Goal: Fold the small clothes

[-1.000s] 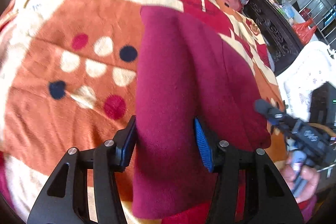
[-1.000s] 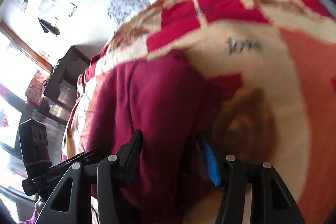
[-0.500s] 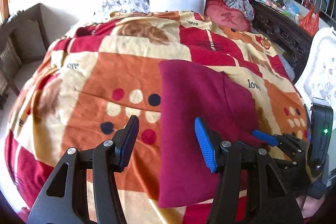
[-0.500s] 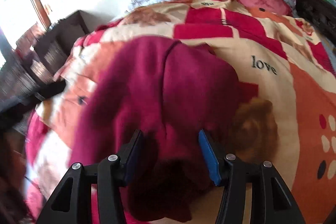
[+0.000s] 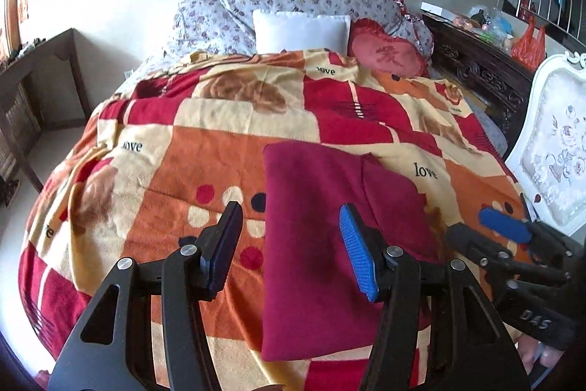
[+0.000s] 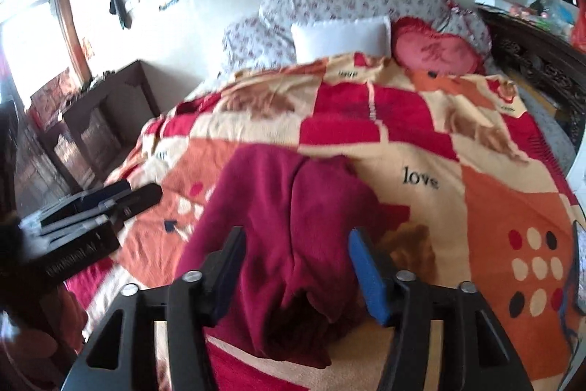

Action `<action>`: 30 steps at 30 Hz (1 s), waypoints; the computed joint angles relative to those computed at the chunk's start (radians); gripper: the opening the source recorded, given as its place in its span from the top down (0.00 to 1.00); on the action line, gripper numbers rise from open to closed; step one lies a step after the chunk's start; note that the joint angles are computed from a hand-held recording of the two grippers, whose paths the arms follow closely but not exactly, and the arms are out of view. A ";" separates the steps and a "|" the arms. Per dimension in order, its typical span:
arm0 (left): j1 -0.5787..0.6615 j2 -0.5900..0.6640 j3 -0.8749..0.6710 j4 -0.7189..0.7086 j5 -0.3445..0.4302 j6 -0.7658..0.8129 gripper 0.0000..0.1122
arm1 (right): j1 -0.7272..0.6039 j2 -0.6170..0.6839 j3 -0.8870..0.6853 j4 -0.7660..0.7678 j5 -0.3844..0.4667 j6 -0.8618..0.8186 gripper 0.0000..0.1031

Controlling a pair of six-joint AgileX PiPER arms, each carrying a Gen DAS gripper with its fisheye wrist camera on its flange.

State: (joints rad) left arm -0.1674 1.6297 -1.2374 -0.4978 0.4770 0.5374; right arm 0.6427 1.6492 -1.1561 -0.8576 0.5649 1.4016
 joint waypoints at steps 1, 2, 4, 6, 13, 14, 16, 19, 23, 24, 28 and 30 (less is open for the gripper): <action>-0.004 -0.007 0.005 0.001 -0.006 0.002 0.51 | 0.011 -0.012 0.008 -0.039 0.008 0.048 0.32; -0.007 -0.012 0.009 0.005 -0.011 -0.001 0.51 | 0.015 -0.018 0.013 -0.060 0.009 0.072 0.31; -0.012 -0.014 0.012 0.018 -0.012 -0.016 0.51 | 0.019 -0.017 0.003 -0.054 0.026 0.068 0.31; -0.017 -0.015 0.010 0.038 -0.004 -0.039 0.51 | 0.020 -0.015 -0.003 -0.045 0.033 0.058 0.31; -0.031 -0.014 0.013 0.089 -0.007 -0.086 0.51 | 0.018 -0.016 0.012 -0.062 0.028 0.085 0.31; -0.032 -0.014 0.014 0.088 -0.009 -0.087 0.51 | 0.015 -0.015 0.013 -0.054 0.027 0.082 0.31; -0.033 -0.014 0.014 0.090 -0.007 -0.091 0.51 | 0.011 -0.020 0.021 -0.050 0.020 0.085 0.31; -0.033 -0.009 0.008 0.096 0.000 -0.098 0.51 | 0.011 -0.022 0.020 -0.043 0.025 0.076 0.31; -0.028 -0.001 0.001 0.095 0.002 -0.088 0.51 | 0.006 -0.020 0.020 -0.029 0.018 0.064 0.31; -0.027 0.002 0.000 0.095 0.002 -0.086 0.51 | 0.005 -0.020 0.022 -0.027 0.016 0.064 0.31; -0.025 0.006 0.001 0.090 -0.004 -0.077 0.51 | 0.001 -0.018 0.024 -0.020 0.009 0.057 0.31; -0.026 0.006 0.000 0.094 -0.002 -0.081 0.51 | 0.000 -0.016 0.024 -0.018 0.003 0.055 0.31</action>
State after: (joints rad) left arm -0.1931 1.6357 -1.2372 -0.4037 0.4752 0.4567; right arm 0.6426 1.6327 -1.1319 -0.8760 0.5683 1.4566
